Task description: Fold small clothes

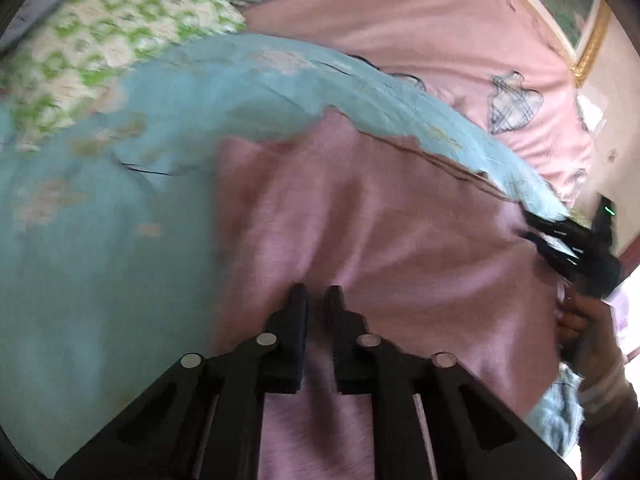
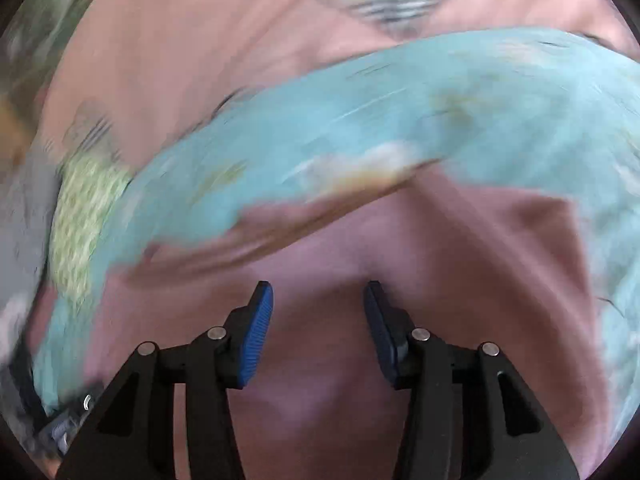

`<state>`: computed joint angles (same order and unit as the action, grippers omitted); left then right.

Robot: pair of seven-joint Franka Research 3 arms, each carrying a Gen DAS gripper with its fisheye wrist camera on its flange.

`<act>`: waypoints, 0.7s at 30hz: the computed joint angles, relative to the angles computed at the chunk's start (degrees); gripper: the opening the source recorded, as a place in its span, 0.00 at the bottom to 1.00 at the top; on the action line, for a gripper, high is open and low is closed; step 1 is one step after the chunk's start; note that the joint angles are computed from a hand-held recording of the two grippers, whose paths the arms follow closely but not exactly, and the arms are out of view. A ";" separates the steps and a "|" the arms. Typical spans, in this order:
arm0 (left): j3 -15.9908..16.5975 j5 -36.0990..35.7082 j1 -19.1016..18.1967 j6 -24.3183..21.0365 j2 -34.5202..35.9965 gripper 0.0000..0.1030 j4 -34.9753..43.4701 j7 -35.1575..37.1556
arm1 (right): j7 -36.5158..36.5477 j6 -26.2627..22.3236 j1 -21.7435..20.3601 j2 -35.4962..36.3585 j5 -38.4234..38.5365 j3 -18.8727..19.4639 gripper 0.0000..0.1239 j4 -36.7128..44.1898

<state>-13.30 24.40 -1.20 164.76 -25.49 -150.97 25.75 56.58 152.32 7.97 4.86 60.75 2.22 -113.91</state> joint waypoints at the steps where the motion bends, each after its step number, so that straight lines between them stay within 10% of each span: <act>1: -0.30 0.11 0.16 -1.25 -0.84 0.09 -0.06 -0.30 | -4.01 -3.42 -1.41 -1.63 6.24 -0.28 0.40 -1.42; 9: -3.23 0.37 -2.11 -1.42 -4.40 0.44 -0.45 -2.11 | -15.63 -11.86 -1.71 -20.45 8.70 -6.72 0.44 -20.61; 12: -3.86 0.53 -3.69 -4.37 -3.91 0.45 -0.73 -2.09 | -7.83 -8.39 -4.34 -24.57 -9.13 -4.30 0.44 -26.16; 21: -2.37 -0.99 -7.71 -9.76 -11.78 0.45 -6.31 -2.93 | -4.47 -6.66 -1.51 -29.92 -17.08 -8.66 0.43 -29.09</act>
<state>-15.66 23.41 -8.91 155.00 -37.27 -157.28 22.82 52.11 145.66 6.46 -25.06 43.67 -6.43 -143.00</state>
